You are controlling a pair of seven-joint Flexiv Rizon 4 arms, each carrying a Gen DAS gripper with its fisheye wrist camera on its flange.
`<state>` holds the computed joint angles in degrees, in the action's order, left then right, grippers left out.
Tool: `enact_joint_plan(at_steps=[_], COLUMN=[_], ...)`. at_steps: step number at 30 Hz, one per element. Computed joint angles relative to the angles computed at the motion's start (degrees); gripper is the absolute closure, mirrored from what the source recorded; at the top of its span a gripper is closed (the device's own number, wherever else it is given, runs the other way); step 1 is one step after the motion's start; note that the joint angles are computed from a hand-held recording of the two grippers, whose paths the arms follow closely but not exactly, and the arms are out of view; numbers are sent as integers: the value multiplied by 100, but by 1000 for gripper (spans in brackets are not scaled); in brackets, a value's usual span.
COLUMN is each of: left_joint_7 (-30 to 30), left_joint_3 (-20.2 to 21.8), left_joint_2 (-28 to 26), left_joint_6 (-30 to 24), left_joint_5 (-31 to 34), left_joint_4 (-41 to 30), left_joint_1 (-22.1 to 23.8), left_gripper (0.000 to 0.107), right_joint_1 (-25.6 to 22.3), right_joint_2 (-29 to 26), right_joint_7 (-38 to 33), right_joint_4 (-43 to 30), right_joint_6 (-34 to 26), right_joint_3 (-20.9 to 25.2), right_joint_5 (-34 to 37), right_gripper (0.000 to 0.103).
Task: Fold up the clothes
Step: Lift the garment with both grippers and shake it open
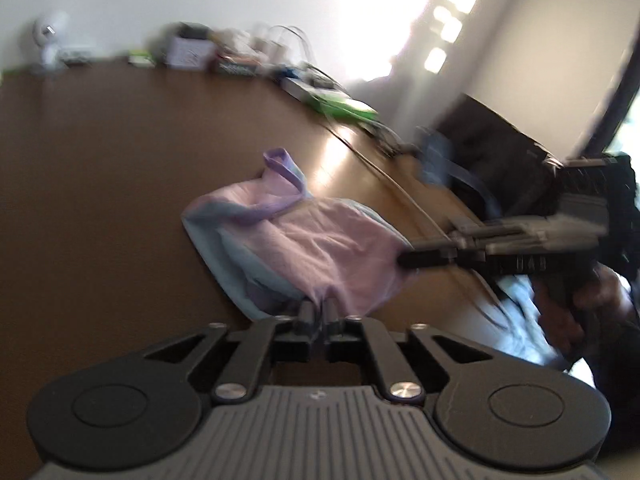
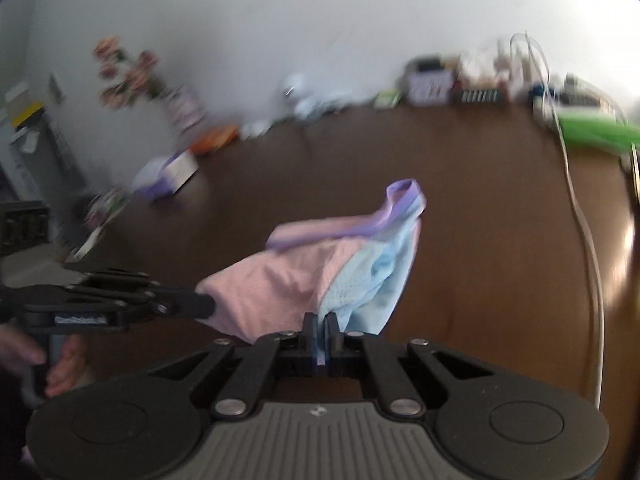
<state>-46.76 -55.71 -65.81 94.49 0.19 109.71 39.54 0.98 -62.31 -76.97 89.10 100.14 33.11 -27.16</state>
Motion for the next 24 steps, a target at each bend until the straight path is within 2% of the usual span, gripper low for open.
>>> enact_joint_plan(at_steps=[1,2,3,5,6,8,9,10,11,12,13,14,15,16,18,20,22,24], left_joint_7=[61,92,55,-120,-197,-280,-304,-300,-333,-369,-351,-219,-45,137,462,655,916,906], left_joint_3=[-119,-202,-202,-125,-89,-32,46,141,313,494,590,527,472,408,101,-396,-1101,-1299], left_joint_2=[-80,-155,-194,-201,-201,-202,-161,-123,-80,-52,-76,-161,-233,-316,-482,-576,-824,-823], left_joint_6=[110,271,464,394,295,-115,-370,-628,-918,-1192,-1327,-1223,-976,-739,-336,210,978,1561], left_joint_5=[101,214,286,234,172,-53,-225,-417,-638,-838,-974,-1024,-1013,-997,-982,-708,137,790], left_joint_4=[153,257,212,-92,-259,-595,-782,-956,-1222,-1497,-1716,-1836,-1975,-2131,-2373,-2254,-1677,-1000], left_joint_1=[150,249,208,7,-94,-287,-419,-547,-746,-948,-1083,-1116,-1185,-1255,-1276,-1080,-558,-128], left_gripper=[48,25,22,21,22,33,35,47,76,93,101,102,102,103,104,104,104,104], right_joint_1=[53,213,403,706,659,615,554,497,398,300,141,142,183,257,688,1085,1384,1489], right_joint_2=[185,342,431,489,391,142,-12,-168,-350,-567,-823,-962,-1049,-1104,-1031,-882,-577,-271], right_joint_7=[0,57,145,338,443,647,714,760,748,711,603,266,156,408,362,345,254,-87], right_joint_4=[288,466,513,451,303,-82,-305,-533,-759,-996,-1280,-1530,-1704,-1814,-2161,-2391,-2174,-1575], right_joint_6=[291,593,798,935,763,463,346,220,29,-218,-604,-897,-929,-775,-330,197,1072,2199], right_joint_3=[-154,-423,-701,-1114,-1065,-969,-842,-706,-494,-229,192,440,501,375,-202,-826,-1461,-1818], right_joint_5=[101,216,329,494,331,135,55,-10,-116,-181,-188,173,205,-102,53,259,360,270], right_gripper=[92,79,64,58,59,60,60,60,60,66,76,98,97,97,98,99,99,99])
